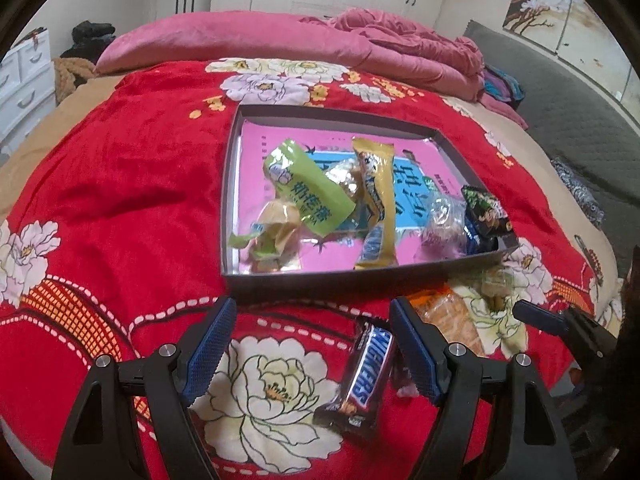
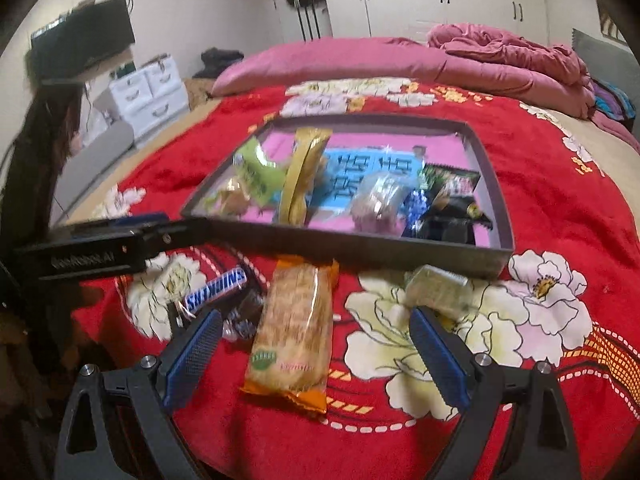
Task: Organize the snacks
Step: 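Reach the left gripper to the Snickers bar while the right reaches the orange biscuit pack, then grasp the Snickers bar with the left gripper while the right grasps the biscuit pack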
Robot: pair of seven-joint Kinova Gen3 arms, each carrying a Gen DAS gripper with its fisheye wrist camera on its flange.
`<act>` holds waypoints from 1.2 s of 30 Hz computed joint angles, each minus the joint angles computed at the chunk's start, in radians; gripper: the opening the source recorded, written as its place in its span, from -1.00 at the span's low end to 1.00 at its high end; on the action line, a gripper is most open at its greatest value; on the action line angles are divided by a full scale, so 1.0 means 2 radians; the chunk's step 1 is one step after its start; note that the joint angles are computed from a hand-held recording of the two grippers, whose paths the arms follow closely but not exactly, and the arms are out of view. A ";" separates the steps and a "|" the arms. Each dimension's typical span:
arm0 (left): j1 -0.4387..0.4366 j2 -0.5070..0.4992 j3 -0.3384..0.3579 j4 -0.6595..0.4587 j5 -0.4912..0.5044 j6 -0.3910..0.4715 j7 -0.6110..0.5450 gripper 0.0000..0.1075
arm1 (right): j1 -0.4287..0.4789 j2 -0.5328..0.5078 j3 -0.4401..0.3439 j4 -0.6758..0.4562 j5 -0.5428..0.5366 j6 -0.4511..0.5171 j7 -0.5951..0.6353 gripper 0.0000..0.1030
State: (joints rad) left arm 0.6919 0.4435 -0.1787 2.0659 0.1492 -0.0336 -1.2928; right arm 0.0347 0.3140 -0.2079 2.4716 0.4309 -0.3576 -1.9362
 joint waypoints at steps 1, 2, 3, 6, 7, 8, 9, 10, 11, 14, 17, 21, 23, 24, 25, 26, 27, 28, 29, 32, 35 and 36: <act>0.001 0.000 -0.001 0.000 -0.001 0.002 -0.001 0.48 | -0.002 0.001 0.000 -0.002 -0.001 0.004 0.000 0.84; 0.001 0.001 0.000 0.000 -0.002 0.005 -0.003 0.48 | -0.001 0.003 -0.002 -0.003 0.001 0.008 -0.001 0.84; -0.002 0.002 0.003 -0.001 -0.004 0.009 -0.003 0.48 | -0.003 0.005 -0.002 -0.006 0.001 0.013 0.000 0.84; -0.006 0.005 0.009 -0.006 -0.014 0.024 -0.004 0.48 | -0.032 0.013 0.014 -0.017 -0.031 0.038 0.021 0.82; -0.011 0.007 0.015 -0.007 -0.019 0.030 -0.004 0.48 | -0.035 0.017 0.015 -0.021 -0.038 0.045 0.026 0.78; -0.017 0.007 0.022 -0.008 -0.024 0.033 -0.003 0.48 | -0.041 0.019 0.017 -0.024 -0.048 0.050 0.034 0.72; -0.024 0.009 0.031 -0.009 -0.029 0.036 -0.003 0.48 | -0.044 0.022 0.019 -0.026 -0.056 0.053 0.042 0.69; -0.030 0.010 0.039 -0.011 -0.034 0.040 -0.004 0.48 | -0.041 0.024 0.015 -0.028 -0.059 0.055 0.046 0.65; -0.036 0.011 0.047 -0.012 -0.039 0.044 -0.005 0.48 | -0.039 0.026 0.012 -0.030 -0.063 0.057 0.050 0.61; -0.039 0.018 0.054 -0.019 -0.052 0.062 -0.002 0.48 | -0.067 0.029 0.036 -0.032 -0.097 0.058 0.077 0.45; -0.040 0.022 0.058 -0.025 -0.065 0.072 0.003 0.48 | -0.086 0.035 0.053 -0.037 -0.127 0.062 0.101 0.27; -0.050 0.028 0.071 -0.032 -0.076 0.080 0.007 0.48 | -0.098 0.040 0.063 -0.040 -0.154 0.053 0.127 0.10; -0.049 0.030 0.073 -0.036 -0.081 0.085 0.009 0.48 | -0.097 0.044 0.061 -0.043 -0.159 0.051 0.136 -0.06; -0.048 0.031 0.074 -0.038 -0.084 0.087 0.011 0.48 | -0.094 0.046 0.058 -0.045 -0.159 0.052 0.139 -0.09; -0.052 0.033 0.078 -0.041 -0.085 0.090 0.010 0.48 | -0.091 0.048 0.055 -0.046 -0.159 0.051 0.141 -0.16; -0.052 0.035 0.080 -0.045 -0.087 0.095 0.011 0.48 | -0.084 0.049 0.049 -0.047 -0.157 0.051 0.140 -0.17; -0.049 0.037 0.077 -0.048 -0.089 0.099 0.014 0.48 | -0.074 0.049 0.041 -0.047 -0.153 0.051 0.138 -0.18; -0.046 0.039 0.075 -0.052 -0.092 0.103 0.017 0.49 | -0.062 0.049 0.031 -0.047 -0.147 0.051 0.134 -0.19; -0.044 0.043 0.075 -0.057 -0.094 0.109 0.019 0.49 | -0.054 0.050 0.024 -0.048 -0.142 0.051 0.131 -0.20; -0.029 0.048 0.062 -0.064 -0.105 0.115 0.033 0.36 | -0.032 0.049 0.008 -0.046 -0.126 0.048 0.121 -0.26; -0.038 0.046 0.070 -0.059 -0.108 0.105 0.039 -0.09 | -0.010 0.047 -0.009 -0.044 -0.107 0.045 0.106 -0.29; -0.052 0.044 0.084 -0.056 -0.106 0.100 0.036 -0.21 | 0.000 0.047 -0.017 -0.042 -0.099 0.043 0.100 -0.29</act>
State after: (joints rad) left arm 0.5885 0.5318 -0.0116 1.9536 -0.0624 0.1660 -1.2216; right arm 0.0343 0.4078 -0.2411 2.3869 0.2339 -0.2707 -1.7369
